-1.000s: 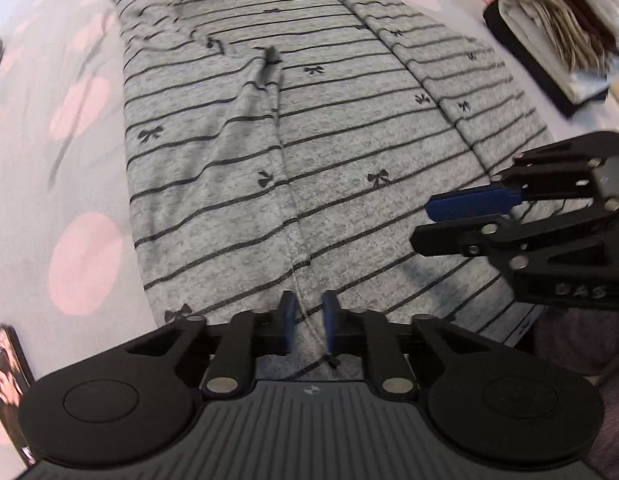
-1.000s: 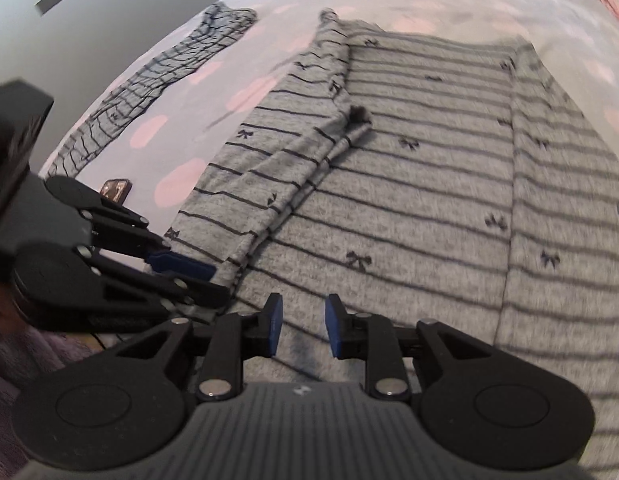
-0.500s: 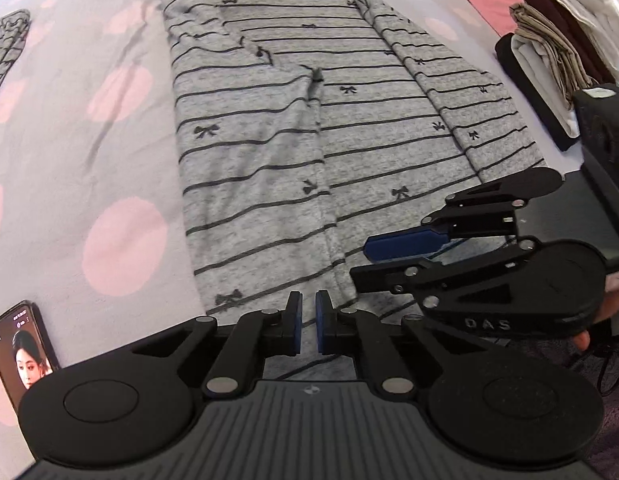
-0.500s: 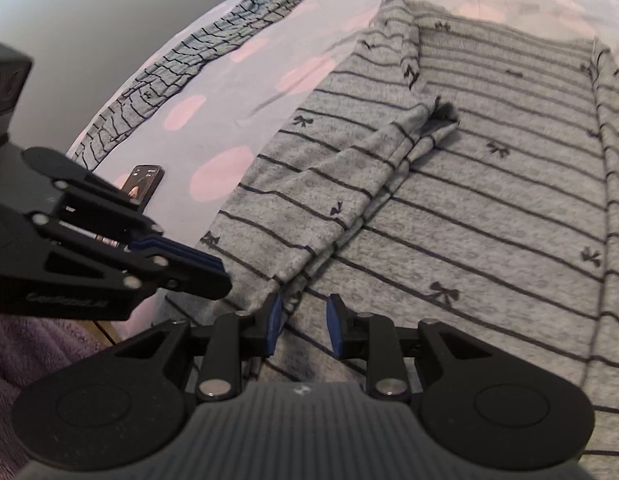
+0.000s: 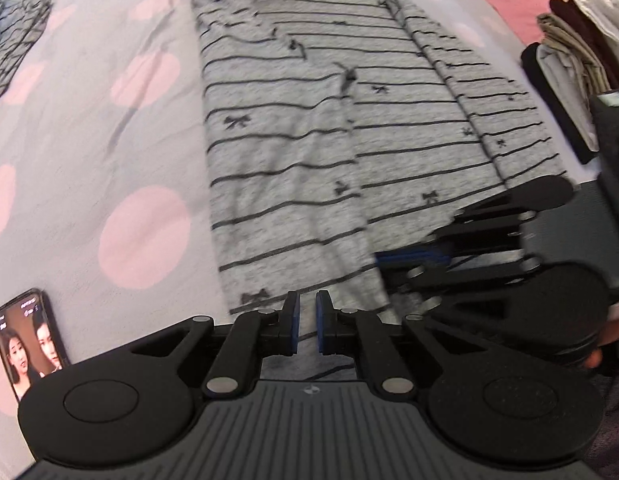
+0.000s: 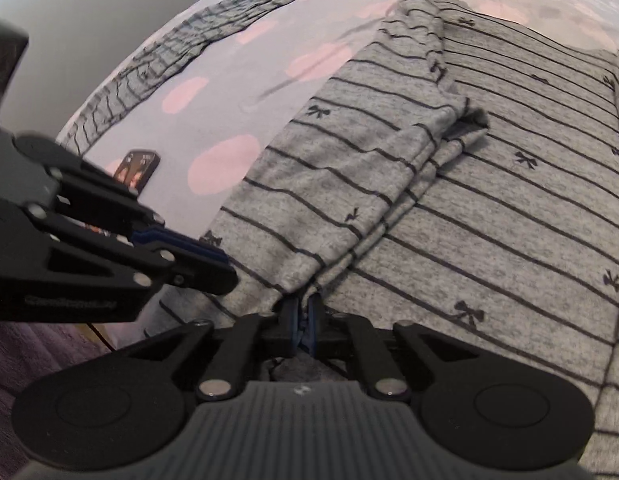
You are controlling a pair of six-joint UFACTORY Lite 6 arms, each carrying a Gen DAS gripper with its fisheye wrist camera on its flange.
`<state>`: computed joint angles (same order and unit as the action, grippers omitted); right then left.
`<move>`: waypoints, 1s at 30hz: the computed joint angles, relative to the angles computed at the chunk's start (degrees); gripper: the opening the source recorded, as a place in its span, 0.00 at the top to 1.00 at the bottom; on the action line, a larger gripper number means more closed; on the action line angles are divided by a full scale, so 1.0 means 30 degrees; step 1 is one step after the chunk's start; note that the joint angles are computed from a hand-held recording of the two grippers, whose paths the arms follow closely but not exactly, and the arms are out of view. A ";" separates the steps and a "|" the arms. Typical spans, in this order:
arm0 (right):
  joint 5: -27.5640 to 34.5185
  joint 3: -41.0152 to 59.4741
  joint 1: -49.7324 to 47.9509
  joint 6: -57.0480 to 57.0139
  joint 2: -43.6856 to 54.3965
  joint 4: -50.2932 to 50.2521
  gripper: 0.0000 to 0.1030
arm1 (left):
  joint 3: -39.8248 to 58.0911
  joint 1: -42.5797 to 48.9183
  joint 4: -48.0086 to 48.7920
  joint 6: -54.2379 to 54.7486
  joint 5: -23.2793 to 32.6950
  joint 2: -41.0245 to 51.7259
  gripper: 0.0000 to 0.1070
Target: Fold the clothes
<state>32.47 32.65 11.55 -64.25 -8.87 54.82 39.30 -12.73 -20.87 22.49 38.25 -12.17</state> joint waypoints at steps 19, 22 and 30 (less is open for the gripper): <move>0.0704 0.1286 -0.2753 0.1971 0.0441 0.0070 0.81 | -0.1363 -0.3017 0.0071 -0.0197 -0.0017 -0.1607 0.94; -0.0473 0.2014 -0.2091 0.2346 0.1879 0.0350 0.82 | -0.1268 -0.3526 0.0656 -0.0987 -0.0250 -0.1281 0.94; -0.0659 0.3153 -0.1312 0.1511 0.3715 0.1995 0.90 | -0.1049 -0.3776 0.1334 -0.1705 -0.0544 -0.0525 0.88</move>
<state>30.49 42.11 7.62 -59.71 2.27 60.80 36.16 -24.06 -16.87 17.38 36.61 -13.75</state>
